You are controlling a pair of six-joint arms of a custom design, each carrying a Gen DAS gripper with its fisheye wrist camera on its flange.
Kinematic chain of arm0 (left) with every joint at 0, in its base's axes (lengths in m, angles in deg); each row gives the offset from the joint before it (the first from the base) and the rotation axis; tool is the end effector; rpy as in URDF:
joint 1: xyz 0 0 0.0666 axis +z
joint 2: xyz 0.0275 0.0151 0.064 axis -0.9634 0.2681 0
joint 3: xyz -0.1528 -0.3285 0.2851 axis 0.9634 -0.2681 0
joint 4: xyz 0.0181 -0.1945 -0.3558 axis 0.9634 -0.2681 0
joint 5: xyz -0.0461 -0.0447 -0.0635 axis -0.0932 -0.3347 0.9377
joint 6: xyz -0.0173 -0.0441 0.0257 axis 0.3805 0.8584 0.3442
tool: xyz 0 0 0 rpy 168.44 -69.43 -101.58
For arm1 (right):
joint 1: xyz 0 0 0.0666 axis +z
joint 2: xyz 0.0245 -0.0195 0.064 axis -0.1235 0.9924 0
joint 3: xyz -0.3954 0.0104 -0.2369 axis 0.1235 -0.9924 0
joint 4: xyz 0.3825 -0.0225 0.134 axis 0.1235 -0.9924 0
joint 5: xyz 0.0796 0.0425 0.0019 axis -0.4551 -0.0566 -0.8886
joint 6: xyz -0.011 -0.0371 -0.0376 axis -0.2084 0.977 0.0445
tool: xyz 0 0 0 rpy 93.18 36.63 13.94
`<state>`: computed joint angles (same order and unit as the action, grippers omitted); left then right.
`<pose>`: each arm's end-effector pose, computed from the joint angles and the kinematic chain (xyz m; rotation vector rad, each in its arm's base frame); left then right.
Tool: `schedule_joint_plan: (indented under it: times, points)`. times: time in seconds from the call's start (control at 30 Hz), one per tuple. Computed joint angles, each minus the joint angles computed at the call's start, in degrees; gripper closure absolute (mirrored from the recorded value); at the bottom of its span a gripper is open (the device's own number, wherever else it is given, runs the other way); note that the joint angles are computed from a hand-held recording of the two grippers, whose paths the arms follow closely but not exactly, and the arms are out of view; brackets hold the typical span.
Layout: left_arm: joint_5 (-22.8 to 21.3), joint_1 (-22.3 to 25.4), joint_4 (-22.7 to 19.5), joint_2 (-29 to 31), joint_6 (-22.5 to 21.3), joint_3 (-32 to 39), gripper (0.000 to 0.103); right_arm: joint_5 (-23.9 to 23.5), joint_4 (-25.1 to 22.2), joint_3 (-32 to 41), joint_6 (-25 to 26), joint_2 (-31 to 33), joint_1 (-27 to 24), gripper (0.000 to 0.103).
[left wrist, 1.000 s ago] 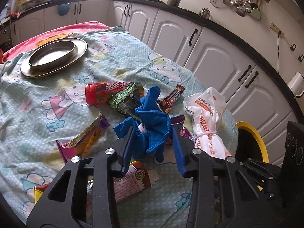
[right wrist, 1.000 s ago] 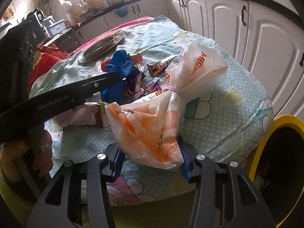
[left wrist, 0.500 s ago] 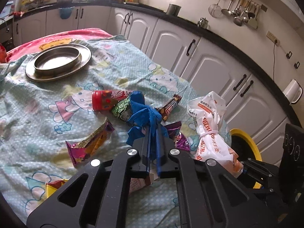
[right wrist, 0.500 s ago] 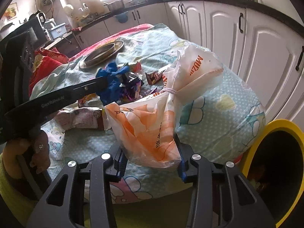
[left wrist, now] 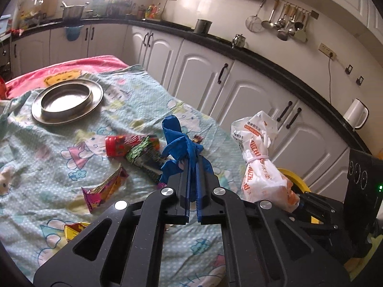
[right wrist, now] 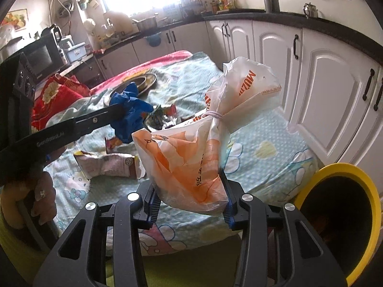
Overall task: Collect trash
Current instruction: 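Lift the blue glove and white-orange bag and carry both over the yellow bin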
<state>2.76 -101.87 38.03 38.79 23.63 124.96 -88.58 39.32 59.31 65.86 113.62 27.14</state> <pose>0.3153 -0.1606 0.3072 -0.0046 2.2183 -0.4169 0.3056 0.2105 0.2822 -0.4389 2.3218 0.5102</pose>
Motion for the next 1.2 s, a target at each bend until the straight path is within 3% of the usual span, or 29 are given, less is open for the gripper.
schedule_joint_plan:
  times: [0.57, 1.2]
  points:
    - [-2.7, -6.9, -0.3, -1.9, -2.2, 2.0, 0.102, 4.6, 0.7, -3.5, 0.6, -9.7, -4.5, 0.063]
    - [-4.0, -14.6, 0.2, 1.9, -5.0, 5.0, 0.102, 2.8, -2.0, -8.2, 0.8, -18.1, -13.1, 0.063]
